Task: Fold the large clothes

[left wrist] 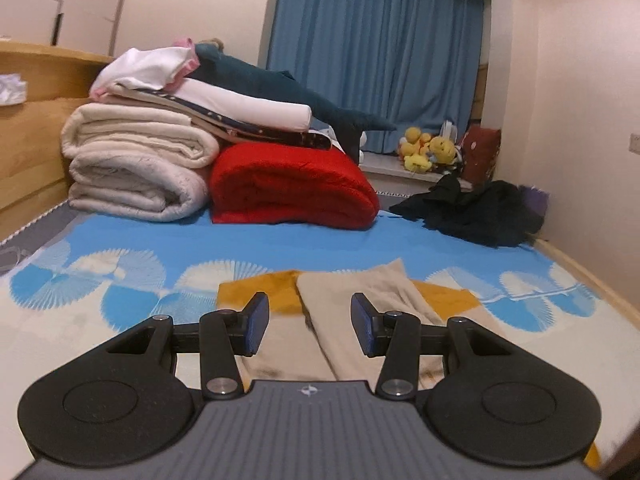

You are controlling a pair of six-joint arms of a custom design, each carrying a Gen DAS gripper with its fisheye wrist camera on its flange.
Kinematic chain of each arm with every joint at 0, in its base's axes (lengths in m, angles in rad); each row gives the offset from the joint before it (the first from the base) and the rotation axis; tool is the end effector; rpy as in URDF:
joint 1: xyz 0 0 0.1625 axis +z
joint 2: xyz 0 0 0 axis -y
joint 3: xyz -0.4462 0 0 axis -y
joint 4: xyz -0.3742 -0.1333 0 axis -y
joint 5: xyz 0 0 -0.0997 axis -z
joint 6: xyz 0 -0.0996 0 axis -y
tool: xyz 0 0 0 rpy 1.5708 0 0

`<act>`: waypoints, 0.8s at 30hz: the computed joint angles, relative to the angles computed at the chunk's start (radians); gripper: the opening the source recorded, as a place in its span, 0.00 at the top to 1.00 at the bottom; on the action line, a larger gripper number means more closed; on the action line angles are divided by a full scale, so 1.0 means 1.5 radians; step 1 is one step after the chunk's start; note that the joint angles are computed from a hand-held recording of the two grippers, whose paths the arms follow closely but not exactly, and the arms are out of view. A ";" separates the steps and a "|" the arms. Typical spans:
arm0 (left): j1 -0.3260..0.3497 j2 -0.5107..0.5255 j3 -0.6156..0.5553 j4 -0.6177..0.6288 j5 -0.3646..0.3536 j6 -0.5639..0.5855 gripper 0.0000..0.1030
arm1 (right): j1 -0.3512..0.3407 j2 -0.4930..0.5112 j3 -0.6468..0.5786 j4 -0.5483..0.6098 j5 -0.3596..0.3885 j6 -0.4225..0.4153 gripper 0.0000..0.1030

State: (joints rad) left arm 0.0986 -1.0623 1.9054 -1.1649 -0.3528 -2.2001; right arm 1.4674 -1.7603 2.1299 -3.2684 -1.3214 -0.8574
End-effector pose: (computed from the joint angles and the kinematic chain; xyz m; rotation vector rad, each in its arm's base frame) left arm -0.4404 -0.2714 0.1674 0.1969 1.9274 -1.4922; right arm 0.1176 -0.3968 0.5391 1.0057 -1.9566 1.6462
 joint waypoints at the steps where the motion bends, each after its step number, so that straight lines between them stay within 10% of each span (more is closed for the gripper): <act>1: -0.023 -0.001 0.007 0.003 -0.027 -0.013 0.52 | -0.027 -0.028 0.011 0.001 0.016 0.003 0.76; 10: -0.138 -0.004 0.048 0.031 -0.235 -0.144 0.72 | -0.353 -0.191 0.071 0.133 0.252 -0.043 0.82; 14: -0.137 -0.038 0.073 -0.023 -0.303 -0.188 0.74 | -0.362 -0.166 0.071 0.145 0.230 -0.072 0.83; 24: -0.070 -0.093 0.197 -0.256 -0.379 -0.138 0.74 | -0.289 -0.099 0.001 0.308 -0.014 -0.016 0.83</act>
